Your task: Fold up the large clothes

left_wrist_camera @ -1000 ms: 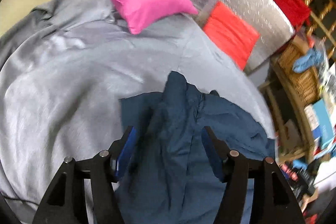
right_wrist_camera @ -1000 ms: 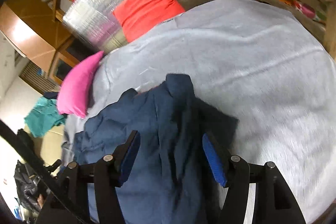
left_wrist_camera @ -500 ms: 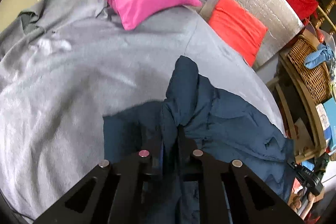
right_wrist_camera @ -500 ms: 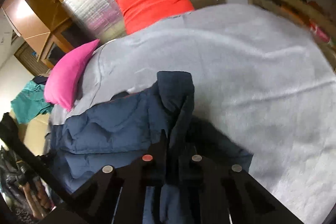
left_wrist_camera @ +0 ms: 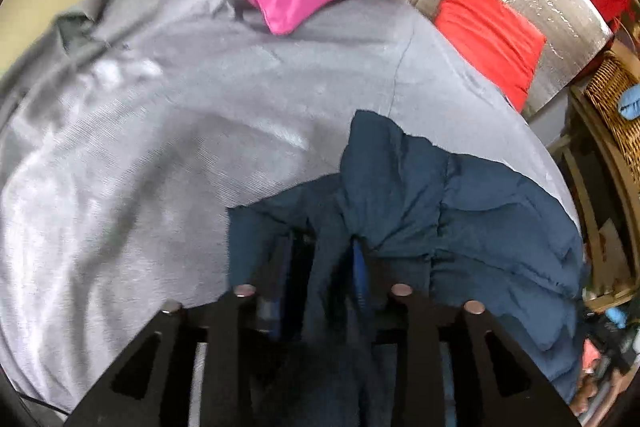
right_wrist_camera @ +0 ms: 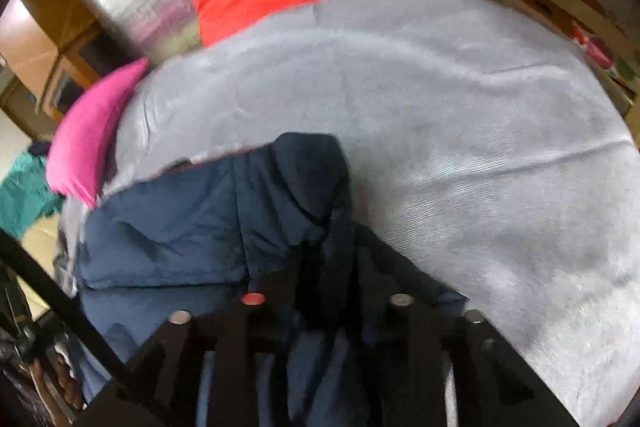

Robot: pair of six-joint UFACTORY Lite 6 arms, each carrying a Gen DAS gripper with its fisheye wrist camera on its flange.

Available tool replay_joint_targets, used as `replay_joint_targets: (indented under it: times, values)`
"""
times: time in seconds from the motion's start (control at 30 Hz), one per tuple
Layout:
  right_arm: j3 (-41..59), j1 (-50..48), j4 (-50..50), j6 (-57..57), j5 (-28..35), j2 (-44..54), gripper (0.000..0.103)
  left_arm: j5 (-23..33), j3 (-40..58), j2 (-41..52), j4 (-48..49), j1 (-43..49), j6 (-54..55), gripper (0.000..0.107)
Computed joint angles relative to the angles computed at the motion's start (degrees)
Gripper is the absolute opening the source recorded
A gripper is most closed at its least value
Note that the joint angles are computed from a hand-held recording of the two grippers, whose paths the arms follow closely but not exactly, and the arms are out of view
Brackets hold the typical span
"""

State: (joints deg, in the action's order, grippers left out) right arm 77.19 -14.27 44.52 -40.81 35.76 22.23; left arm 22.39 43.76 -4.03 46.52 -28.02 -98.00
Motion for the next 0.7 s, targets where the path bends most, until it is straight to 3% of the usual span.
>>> replay_joint_targets:
  times: [0.03,0.07,0.1,0.2,0.27,0.37,0.47,0.57,0.7]
  values:
    - [-3.7,-1.7,4.6,-4.4,0.0,-3.6,0.078,3.6,-0.2,-1.3,2.4,-2.2,-2.5,0.057]
    - [-8.0,-3.4,9.2,-8.7,0.0,-7.7,0.087,8.1,-1.1,-3.7,4.1,-5.7,-5.2,0.064]
    - [-13.1,-5.7,13.7,-13.8,1.2,-12.9,0.087,12.3,-2.2,-5.9,6.1,-9.4,-8.3,0.070]
    - [-24.0,-9.3,15.3,-19.7,3.9,-24.1,0.087,21.5,-6.1,-12.3,8.6,-20.8,-16.0,0.070]
    - [-29.0,-9.3,10.2,-17.4,3.6,-29.1,0.084,24.1,-8.1,-14.3,8.2,-26.3,-19.5,0.070]
    - [-34.1,-7.4,0.4,-10.5,1.1,-33.1,0.068,28.6,-8.2,-11.7,5.1,-33.4,-21.9,0.070]
    - [-34.0,-6.5,-3.9,-6.2,-0.1,-29.3,0.069,28.7,-8.2,-7.1,3.5,-33.5,-21.2,0.078]
    - [-34.1,-11.1,1.0,-9.8,3.4,-28.5,0.070,30.5,-8.7,-8.1,3.7,-34.5,-22.4,0.080]
    - [-40.2,-19.1,8.9,-18.3,10.3,-38.1,0.071,43.4,-11.1,-13.6,5.9,-49.5,-36.3,0.079]
